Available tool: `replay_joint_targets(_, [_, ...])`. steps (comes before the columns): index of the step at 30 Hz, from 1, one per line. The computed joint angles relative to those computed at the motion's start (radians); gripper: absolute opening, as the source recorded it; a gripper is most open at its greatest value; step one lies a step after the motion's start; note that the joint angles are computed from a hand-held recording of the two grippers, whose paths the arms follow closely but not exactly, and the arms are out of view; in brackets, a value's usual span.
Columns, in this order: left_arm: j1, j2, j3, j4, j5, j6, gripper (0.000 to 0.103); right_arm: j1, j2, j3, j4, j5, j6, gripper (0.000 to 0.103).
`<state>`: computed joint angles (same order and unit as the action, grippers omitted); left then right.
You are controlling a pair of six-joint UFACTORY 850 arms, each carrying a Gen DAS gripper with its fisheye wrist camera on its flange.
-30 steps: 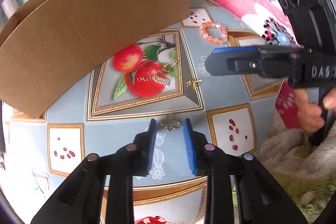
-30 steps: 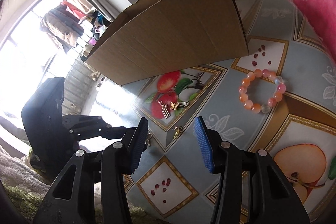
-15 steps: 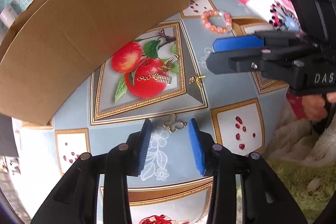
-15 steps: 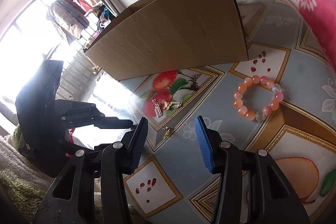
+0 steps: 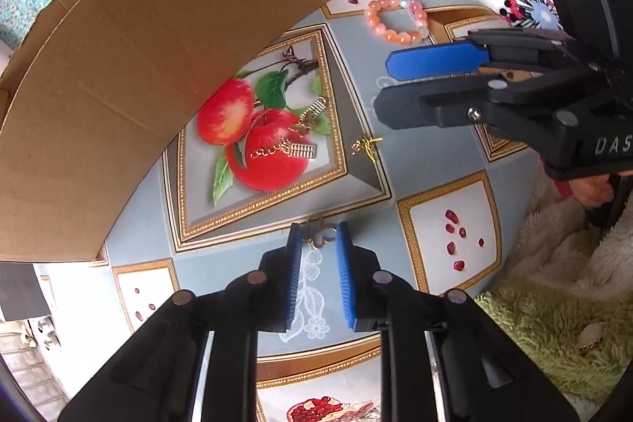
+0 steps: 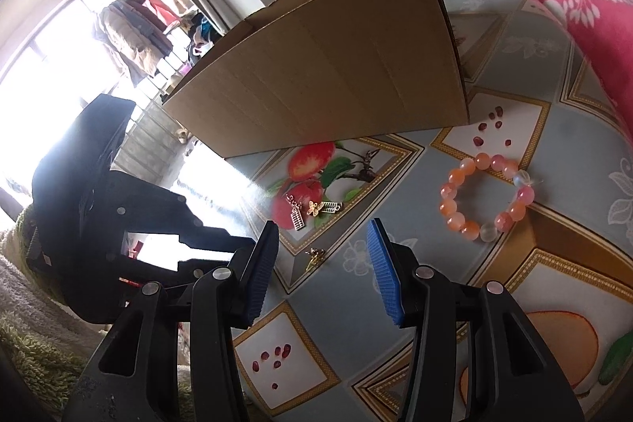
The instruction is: Organize jewelry
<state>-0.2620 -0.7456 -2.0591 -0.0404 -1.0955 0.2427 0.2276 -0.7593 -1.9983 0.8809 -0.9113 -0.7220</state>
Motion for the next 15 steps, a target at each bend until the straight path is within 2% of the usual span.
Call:
replay_joint_targets(6, [-0.011, -0.030, -0.047, 0.004, 0.005, 0.004, 0.016, -0.001, 0.003, 0.006, 0.003, 0.002, -0.004, 0.046])
replay_joint_targets(15, [-0.020, 0.037, 0.067, 0.022, 0.084, 0.007, 0.016, -0.001, 0.006, 0.011, 0.003, 0.010, 0.007, 0.046])
